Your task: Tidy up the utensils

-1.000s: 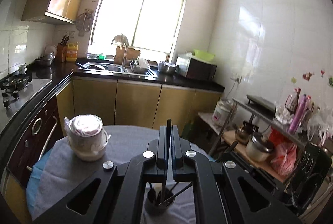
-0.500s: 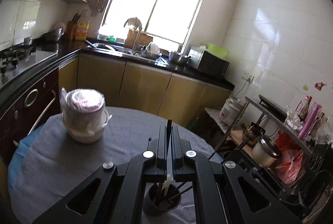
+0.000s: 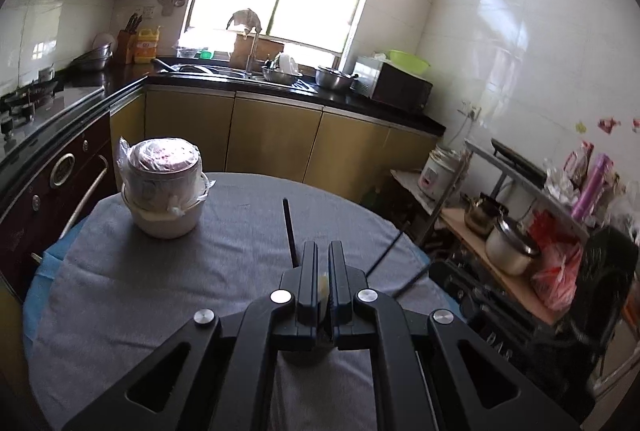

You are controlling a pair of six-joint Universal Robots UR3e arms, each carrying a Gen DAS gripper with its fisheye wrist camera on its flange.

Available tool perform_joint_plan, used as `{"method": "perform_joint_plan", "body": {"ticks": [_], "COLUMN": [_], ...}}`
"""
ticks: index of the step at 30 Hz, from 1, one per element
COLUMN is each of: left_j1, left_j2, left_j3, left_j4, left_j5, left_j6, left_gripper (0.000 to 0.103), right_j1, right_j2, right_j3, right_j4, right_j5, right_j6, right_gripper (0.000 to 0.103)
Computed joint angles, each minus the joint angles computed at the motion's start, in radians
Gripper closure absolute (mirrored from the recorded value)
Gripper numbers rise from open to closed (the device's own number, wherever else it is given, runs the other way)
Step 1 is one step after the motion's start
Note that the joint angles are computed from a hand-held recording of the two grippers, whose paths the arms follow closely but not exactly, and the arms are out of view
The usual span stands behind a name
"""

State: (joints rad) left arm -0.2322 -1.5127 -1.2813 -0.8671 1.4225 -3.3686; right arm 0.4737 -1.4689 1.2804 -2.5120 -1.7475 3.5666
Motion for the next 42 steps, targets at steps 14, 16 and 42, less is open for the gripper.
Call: {"method": "perform_joint_plan", "body": {"ticks": [14,16,42], "left_j1": [-0.146,-0.209,-1.204], "left_j2": [0.412,0.461,0.278], "left_j3": [-0.326,-0.379,-0.249], "left_j4": [-0.085,-0.113,-0.681], "left_j5": [0.203,0.283,1.047], "left_j6": [-0.026,-0.075,-0.965], "left_gripper": [0.041,0.041,0.033], "right_j1": [0.139,0.179,0.965], "right_j2": [-0.3,-0.35,-0.425], "right_j3": [0.284,0.328,0.338], "right_j4": [0.004,0.011,0.326], "right_j5": [-0.096,-0.134,-0.894], "right_j6": [0.119,0.15,0.537], "right_gripper": [0.089,0.081,0.061]}}
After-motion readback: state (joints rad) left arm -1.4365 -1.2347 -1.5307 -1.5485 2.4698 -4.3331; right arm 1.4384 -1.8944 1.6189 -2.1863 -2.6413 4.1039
